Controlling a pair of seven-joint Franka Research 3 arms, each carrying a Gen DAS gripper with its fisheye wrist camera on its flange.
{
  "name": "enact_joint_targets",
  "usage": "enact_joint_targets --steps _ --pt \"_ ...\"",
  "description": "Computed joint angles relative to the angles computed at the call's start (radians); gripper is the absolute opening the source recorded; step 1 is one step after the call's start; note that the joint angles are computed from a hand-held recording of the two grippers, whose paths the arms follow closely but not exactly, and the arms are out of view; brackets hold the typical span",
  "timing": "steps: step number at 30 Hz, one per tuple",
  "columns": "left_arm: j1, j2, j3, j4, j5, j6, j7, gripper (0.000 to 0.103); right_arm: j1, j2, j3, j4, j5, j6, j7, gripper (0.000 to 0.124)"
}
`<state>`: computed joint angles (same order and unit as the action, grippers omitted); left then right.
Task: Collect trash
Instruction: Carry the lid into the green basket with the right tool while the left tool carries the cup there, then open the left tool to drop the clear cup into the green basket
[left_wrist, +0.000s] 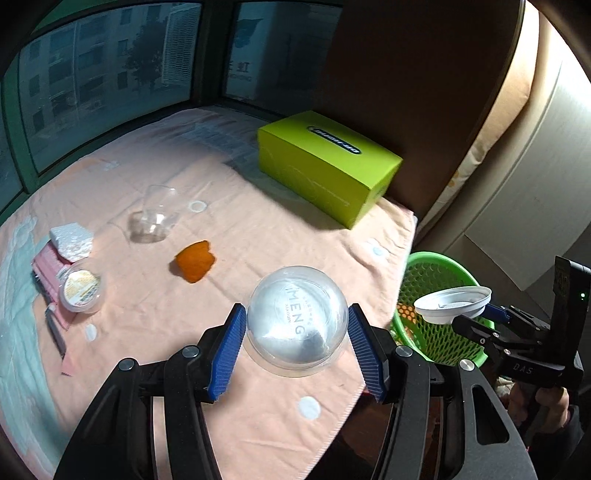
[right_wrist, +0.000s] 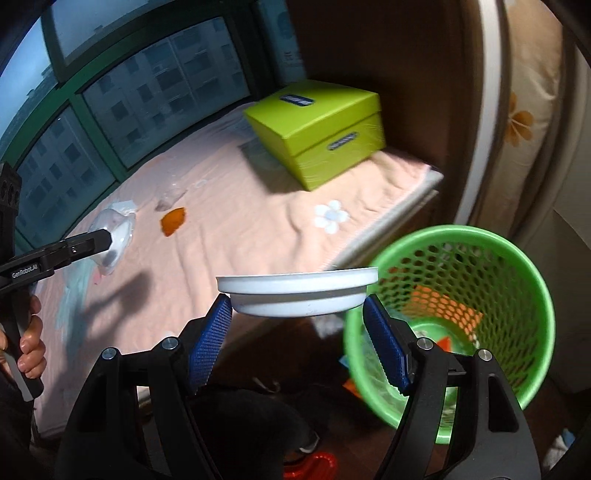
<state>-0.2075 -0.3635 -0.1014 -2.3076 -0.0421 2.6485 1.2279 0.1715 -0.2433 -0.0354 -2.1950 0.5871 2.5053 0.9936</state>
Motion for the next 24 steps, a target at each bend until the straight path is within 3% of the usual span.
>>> enact_joint_targets --steps 6,15,24 --pt "-0.049 0.114 -0.033 0.111 -0.036 -0.008 0.042 0.055 -0.088 0.013 -0.028 -0.012 -0.12 -0.003 0.072 0.073" --pt "-0.07 0.243 -0.096 0.251 -0.036 -0.047 0.071 0.055 -0.155 0.07 -0.043 -0.003 -0.201 0.034 0.134 0.077" --pt "-0.084 0.337 -0.137 0.348 -0.025 -0.088 0.083 0.055 -0.176 0.054 -0.068 -0.011 -0.151 0.03 0.1 0.078"
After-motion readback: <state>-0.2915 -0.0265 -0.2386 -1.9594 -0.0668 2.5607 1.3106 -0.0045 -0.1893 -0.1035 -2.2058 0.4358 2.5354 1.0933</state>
